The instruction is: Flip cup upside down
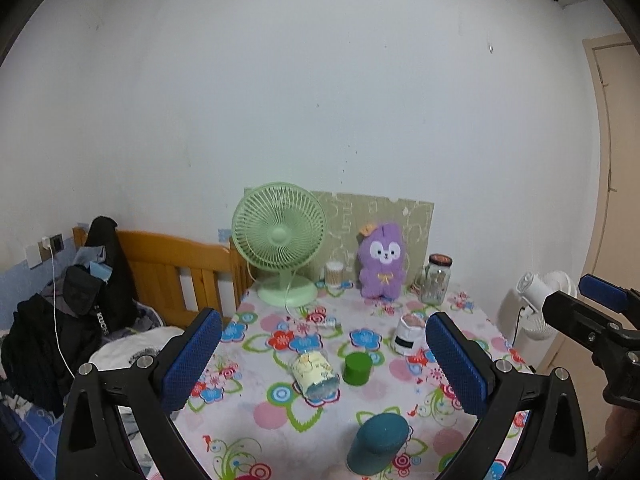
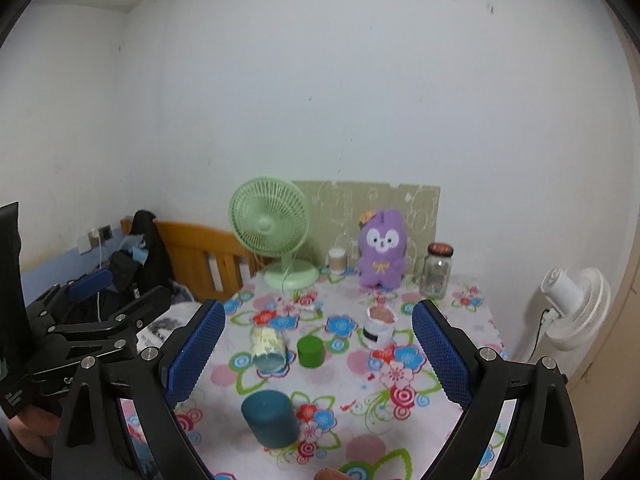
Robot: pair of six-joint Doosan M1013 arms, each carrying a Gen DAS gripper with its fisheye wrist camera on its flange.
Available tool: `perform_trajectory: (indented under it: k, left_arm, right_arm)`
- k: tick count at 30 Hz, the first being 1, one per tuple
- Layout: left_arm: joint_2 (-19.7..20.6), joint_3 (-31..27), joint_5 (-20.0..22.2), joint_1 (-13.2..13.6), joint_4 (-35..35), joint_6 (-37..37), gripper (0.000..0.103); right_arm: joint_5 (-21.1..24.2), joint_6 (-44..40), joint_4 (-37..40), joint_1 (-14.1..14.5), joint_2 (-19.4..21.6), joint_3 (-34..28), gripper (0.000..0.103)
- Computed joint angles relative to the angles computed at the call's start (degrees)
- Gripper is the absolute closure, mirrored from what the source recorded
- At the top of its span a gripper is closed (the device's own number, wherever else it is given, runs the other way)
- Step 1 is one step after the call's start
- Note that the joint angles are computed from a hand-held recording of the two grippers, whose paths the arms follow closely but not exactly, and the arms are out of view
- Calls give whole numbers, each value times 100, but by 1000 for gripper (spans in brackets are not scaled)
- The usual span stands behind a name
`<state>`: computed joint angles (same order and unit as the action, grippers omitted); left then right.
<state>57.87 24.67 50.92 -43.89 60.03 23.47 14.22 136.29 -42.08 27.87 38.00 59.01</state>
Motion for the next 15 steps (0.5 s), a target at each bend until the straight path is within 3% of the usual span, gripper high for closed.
perform_trajectory:
  k: [3,15]
  left_arm:
    - [-19,32,-10,8,62,-84,0]
    - [17,-3,2,15,81,-76,0]
  right_arm:
    - [-84,317,-252,-3,-11,34,3]
    - [-44,166,-122,12,57,-53,3]
